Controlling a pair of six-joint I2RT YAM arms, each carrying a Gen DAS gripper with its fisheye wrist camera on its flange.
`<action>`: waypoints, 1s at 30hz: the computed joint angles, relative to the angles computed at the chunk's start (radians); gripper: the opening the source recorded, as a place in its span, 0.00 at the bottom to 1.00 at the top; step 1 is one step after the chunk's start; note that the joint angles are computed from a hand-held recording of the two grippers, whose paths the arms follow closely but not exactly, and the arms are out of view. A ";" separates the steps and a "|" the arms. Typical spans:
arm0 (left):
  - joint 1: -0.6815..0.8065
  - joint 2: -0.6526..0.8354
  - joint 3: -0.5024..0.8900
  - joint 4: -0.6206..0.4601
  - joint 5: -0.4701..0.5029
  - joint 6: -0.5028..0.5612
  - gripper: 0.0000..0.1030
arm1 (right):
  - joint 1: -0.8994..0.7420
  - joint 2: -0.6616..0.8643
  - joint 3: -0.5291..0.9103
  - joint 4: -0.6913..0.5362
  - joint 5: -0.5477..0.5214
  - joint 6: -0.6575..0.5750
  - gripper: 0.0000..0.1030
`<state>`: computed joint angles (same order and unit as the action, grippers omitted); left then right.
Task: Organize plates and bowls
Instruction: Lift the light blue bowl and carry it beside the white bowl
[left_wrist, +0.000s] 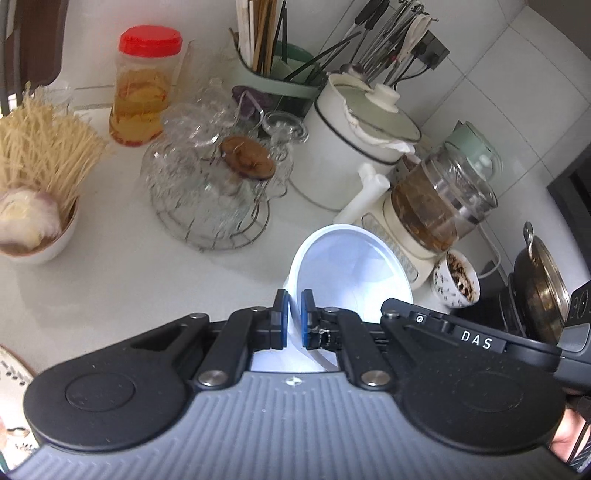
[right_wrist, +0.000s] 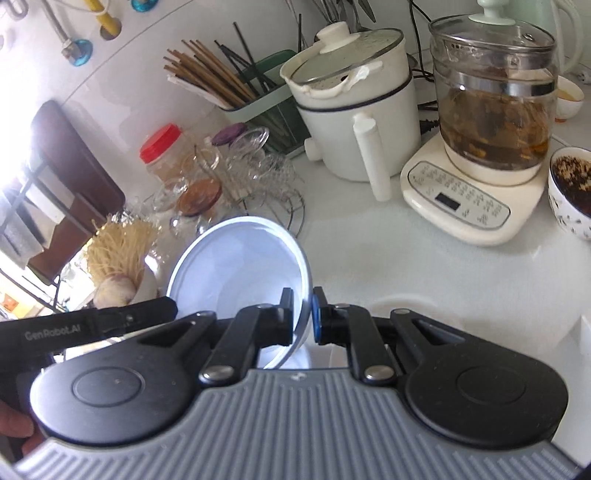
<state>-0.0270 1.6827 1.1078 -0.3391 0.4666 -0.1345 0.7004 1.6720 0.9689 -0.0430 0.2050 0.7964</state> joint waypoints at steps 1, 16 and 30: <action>0.008 -0.009 -0.016 0.001 0.005 0.013 0.07 | 0.015 0.000 -0.005 0.000 0.012 0.015 0.12; 0.053 0.018 -0.140 0.040 -0.010 0.076 0.07 | 0.163 0.108 0.023 -0.056 0.141 0.143 0.12; 0.019 0.081 -0.124 0.069 -0.082 0.053 0.08 | 0.158 0.160 0.051 -0.057 0.136 0.223 0.14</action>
<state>-0.0077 1.7635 0.9837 -0.2697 0.3844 -0.0820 0.8588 1.8318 1.0196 -0.0998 0.3413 1.0194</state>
